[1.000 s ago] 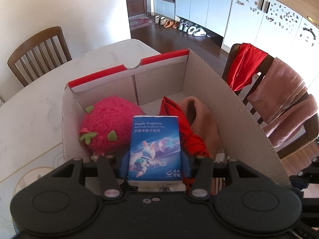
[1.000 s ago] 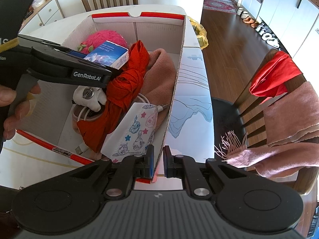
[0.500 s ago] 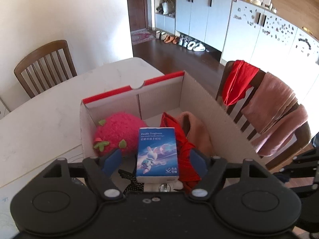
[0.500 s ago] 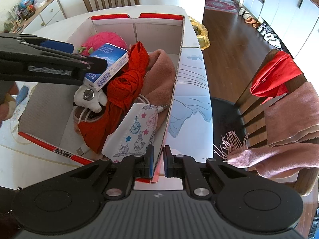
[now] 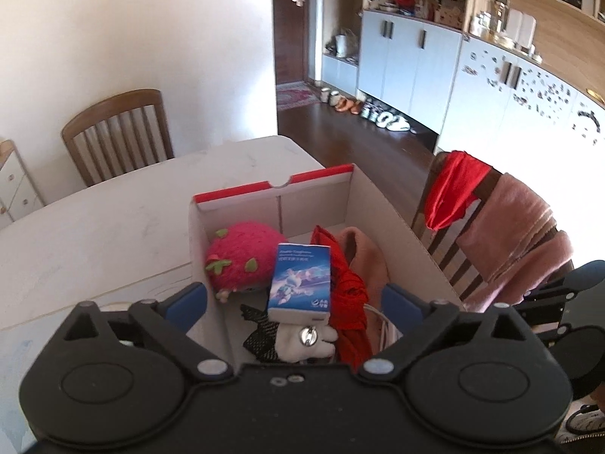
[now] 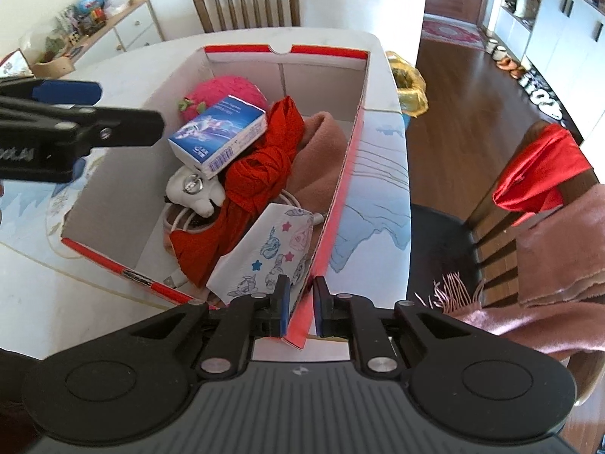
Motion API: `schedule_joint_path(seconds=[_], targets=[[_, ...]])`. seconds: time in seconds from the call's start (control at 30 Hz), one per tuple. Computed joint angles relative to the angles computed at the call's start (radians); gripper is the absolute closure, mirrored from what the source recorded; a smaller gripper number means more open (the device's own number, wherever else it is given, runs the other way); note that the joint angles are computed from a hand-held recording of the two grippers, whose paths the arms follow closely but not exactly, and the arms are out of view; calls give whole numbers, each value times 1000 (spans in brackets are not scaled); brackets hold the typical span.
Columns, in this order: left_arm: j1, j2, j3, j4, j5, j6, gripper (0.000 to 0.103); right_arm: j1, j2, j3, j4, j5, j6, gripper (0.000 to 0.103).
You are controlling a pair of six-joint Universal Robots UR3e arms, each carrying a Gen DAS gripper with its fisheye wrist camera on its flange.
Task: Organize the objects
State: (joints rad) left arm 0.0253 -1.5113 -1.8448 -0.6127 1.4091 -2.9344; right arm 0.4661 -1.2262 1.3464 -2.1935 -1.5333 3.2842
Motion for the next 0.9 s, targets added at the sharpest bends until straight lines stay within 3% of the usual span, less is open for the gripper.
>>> schedule_joint_path(seconds=[0.23, 0.7, 0.77, 0.9], targets=[[78, 104, -83, -18, -66, 15, 2, 11, -46, 37, -49, -27, 5, 90], [351, 357, -210, -206, -344, 240, 2, 165, -83, 10, -132, -191, 214, 89], [382, 397, -225, -239, -372, 271, 2, 193, -86, 14, -151, -226, 245, 86], [469, 491, -250, -338, -454, 351, 2, 252, -83, 14, -189, -292, 290, 58]])
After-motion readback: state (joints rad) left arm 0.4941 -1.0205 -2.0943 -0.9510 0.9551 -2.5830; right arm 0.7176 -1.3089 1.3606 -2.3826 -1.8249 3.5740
